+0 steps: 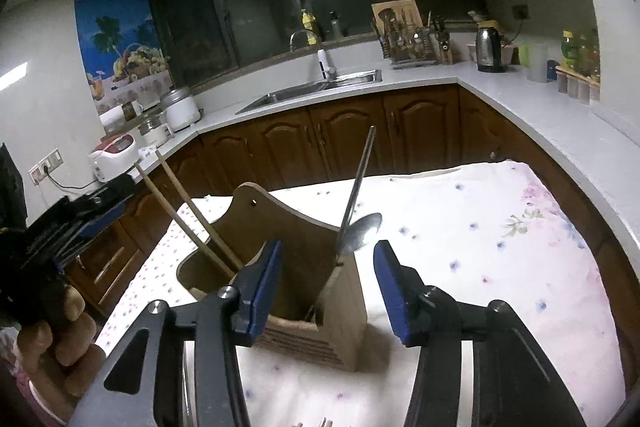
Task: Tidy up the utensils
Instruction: 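Open both tools to drop the spoon and chopstick into the holder, then move both open tools back toward the remaining forks and chopsticks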
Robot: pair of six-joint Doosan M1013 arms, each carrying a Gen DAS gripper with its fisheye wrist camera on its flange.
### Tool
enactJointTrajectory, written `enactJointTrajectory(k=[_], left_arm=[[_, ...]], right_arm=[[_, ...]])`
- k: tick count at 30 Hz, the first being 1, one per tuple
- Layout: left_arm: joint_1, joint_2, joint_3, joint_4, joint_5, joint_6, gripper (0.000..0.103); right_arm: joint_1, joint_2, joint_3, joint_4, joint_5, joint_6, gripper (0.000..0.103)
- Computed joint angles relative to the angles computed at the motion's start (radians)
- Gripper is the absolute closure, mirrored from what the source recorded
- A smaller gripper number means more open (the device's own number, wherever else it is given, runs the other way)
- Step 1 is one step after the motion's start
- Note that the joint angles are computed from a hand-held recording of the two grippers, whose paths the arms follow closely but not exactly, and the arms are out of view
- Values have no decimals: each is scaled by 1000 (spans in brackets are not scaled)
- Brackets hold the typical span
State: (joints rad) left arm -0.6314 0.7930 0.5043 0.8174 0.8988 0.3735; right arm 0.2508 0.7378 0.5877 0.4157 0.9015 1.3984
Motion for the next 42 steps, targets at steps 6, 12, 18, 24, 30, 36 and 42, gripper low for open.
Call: enactJointTrajectory(k=[6, 12, 18, 24, 30, 36, 42], left_arm=[[-23, -101, 169, 52, 11, -82, 13], [-47, -184, 284, 36, 103, -112, 10], [-66, -233, 340, -30, 185, -130, 10], [-81, -233, 306, -94, 251, -114, 10], [-91, -230, 290, -147, 287, -91, 10], [-89, -209, 251, -198, 331, -47, 10], [-72, -161, 173, -259, 397, 33, 11]], right_arm=[[-15, -84, 144, 54, -58, -40, 34], [-28, -170, 287, 94, -100, -72, 27], [-38, -241, 400, 106, -124, -76, 27], [-43, -295, 481, 111, -132, -90, 27], [-39, -314, 520, 106, -108, -85, 27], [-30, -315, 540, 84, -94, -63, 27], [-18, -310, 546, 33, -105, -18, 30]])
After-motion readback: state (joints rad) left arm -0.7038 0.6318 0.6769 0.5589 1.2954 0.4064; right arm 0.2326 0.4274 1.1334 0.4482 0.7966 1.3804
